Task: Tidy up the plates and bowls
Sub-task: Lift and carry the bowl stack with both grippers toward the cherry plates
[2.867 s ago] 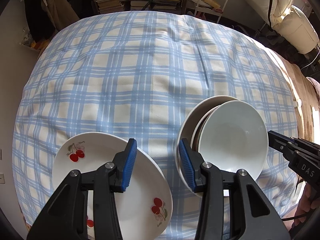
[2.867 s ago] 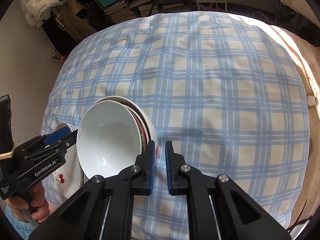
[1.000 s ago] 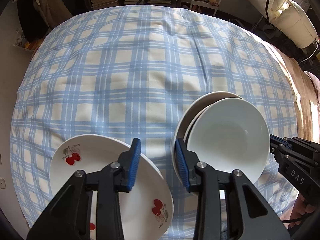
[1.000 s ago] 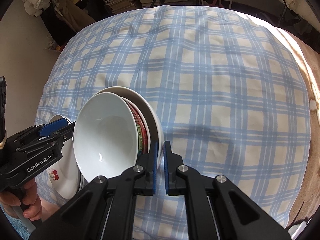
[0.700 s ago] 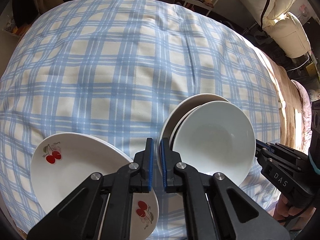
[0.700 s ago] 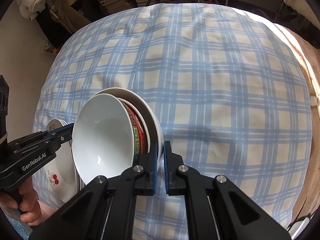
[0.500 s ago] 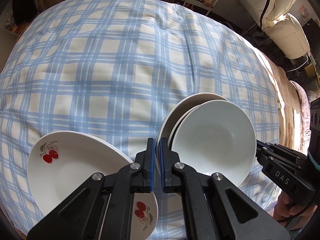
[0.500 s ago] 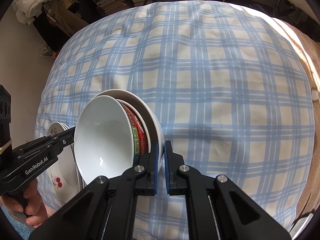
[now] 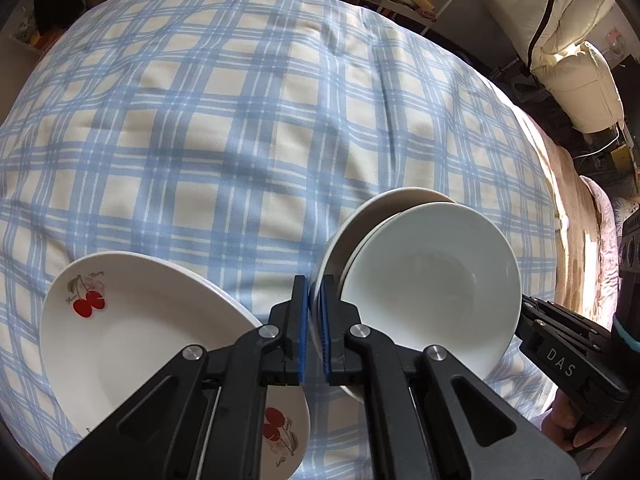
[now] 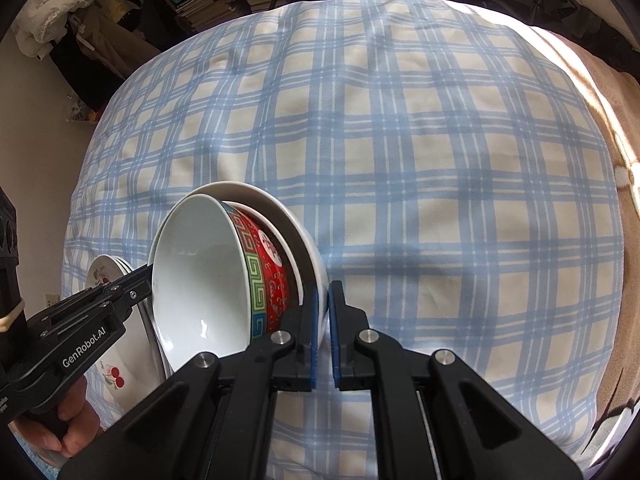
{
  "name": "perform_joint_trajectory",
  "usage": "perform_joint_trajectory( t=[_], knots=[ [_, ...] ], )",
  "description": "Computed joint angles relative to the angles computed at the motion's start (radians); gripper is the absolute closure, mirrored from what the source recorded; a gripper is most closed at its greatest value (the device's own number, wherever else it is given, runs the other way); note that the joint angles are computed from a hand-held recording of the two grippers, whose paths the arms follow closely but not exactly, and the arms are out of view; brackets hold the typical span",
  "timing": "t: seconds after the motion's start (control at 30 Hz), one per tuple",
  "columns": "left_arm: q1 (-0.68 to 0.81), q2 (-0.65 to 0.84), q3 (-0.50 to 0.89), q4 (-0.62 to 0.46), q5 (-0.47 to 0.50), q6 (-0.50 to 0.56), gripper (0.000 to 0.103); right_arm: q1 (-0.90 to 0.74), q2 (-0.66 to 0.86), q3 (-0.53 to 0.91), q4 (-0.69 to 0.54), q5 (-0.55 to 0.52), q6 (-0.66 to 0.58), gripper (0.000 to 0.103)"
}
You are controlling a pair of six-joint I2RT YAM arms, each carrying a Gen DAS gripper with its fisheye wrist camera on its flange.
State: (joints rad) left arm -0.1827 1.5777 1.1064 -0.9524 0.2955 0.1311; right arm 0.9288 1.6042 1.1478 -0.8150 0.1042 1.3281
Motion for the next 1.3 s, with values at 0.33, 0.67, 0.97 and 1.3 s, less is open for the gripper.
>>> perform_joint_trajectory(
  t=[0.33,0.67,0.97,1.3],
  knots=[
    [-0.038,-0.007,0.002,0.005,-0.052,-0.017,0.099,0.009,-0.003,-0.009,0.007,0.019,0.02,0.094],
    [-0.083,-0.057,-0.044,0.055,-0.13,-0.061,0.1,0.011,0.005,0.008,-0.014,0.027,0.004,0.094],
    [-0.074,-0.076,-0.067,0.082,-0.12,-0.06,0.1,0.019,0.009,0.007,-0.008,0.049,0.022,0.094],
    [-0.075,-0.074,-0.056,0.066,-0.125,-0.059,0.1,0.029,-0.005,-0.004,-0.003,0.067,0.035,0.095]
  ],
)
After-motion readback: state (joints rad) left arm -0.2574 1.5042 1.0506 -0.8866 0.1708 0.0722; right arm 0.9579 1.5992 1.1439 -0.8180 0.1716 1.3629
